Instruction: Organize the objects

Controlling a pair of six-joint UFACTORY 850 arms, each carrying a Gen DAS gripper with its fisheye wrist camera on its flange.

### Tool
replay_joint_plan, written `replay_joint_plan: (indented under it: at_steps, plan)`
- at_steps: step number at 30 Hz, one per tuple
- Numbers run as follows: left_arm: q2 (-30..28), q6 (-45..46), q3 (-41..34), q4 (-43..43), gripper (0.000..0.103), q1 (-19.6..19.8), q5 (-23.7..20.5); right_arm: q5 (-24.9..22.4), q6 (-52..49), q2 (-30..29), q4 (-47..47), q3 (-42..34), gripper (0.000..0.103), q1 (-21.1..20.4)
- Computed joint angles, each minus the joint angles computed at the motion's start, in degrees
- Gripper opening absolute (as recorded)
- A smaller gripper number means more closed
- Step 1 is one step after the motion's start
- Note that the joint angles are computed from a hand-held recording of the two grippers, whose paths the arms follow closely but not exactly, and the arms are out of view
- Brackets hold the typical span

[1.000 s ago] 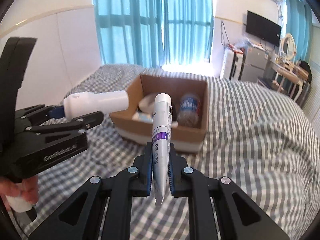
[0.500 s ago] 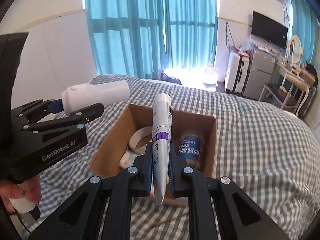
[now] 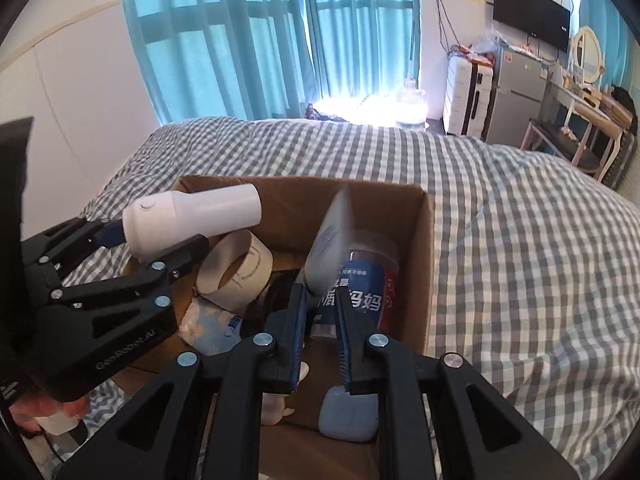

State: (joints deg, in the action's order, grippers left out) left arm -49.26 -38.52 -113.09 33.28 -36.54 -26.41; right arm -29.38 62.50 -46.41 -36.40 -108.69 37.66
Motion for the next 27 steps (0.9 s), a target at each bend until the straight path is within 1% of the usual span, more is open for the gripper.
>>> replay_joint_plan:
  at_steps: [1,2,3,4,5,6,7,9,11,13,16,17,19,22,24,27]
  plan:
    - [0.2,0.1,0.3,-0.3,0.061,0.1,0.4,0.7,1.0,0.4,-0.4,0.7,0.028,-0.1]
    - [0.7,-1.7,1.0,1.3,0.072,0.0,0.6,1.5,2.7,1.1,-1.5,1.9,0.038,-0.3]
    - [1.1,-4.2,1.5,4.0,0.079,-0.2,0.7,1.9,4.3,1.5,-2.4,2.4,0.046,-0.3]
    - [1.6,-6.9,2.0,7.0,0.087,-0.4,0.7,2.3,5.8,2.0,-3.4,3.2,0.049,-0.4]
    - [2.5,-10.1,3.3,10.3,0.088,-0.5,1.4,2.7,7.0,2.6,-4.3,3.8,0.053,-0.4]
    - [3.5,-11.6,4.2,11.9,0.089,-0.6,2.0,2.8,7.8,2.9,-4.9,4.1,0.057,-0.4]
    - [4.1,-11.6,4.6,11.9,0.091,-0.6,2.1,2.6,8.9,3.4,-5.9,4.5,0.060,-0.3]
    - [5.6,-13.4,5.6,13.3,0.094,-0.7,1.9,1.9,11.3,4.4,-7.9,5.3,0.074,0.0]
    - [7.2,-16.2,6.9,16.1,0.096,-0.9,1.4,1.2,14.1,5.7,-9.8,6.2,0.080,0.3]
    - [8.6,-18.7,7.8,18.8,0.098,-1.1,0.5,0.6,16.3,7.1,-11.1,7.1,0.082,0.7]
    - [10.7,-21.2,8.7,21.7,0.099,-1.8,-1.4,-0.3,16.6,8.9,-11.9,7.9,0.084,1.1]
    - [11.4,-21.7,9.2,22.3,0.099,-1.9,-1.6,-1.5,16.2,9.3,-11.9,7.7,0.087,1.5]
    - [13.2,-24.3,10.5,24.4,0.099,-2.2,-2.2,-4.2,15.6,9.9,-12.4,7.1,0.087,2.3]
    - [16.1,-28.4,12.6,27.5,0.100,-2.9,-2.9,-6.3,18.4,12.3,-15.3,8.6,0.090,3.6]
    - [18.0,-31.2,14.0,30.0,0.101,-3.3,-3.1,-7.8,20.2,14.0,-17.4,9.6,0.095,4.3]
    - [20.8,-35.3,16.0,34.2,0.101,-4.3,-3.8,-11.9,23.0,16.1,-21.4,10.4,0.099,5.9]
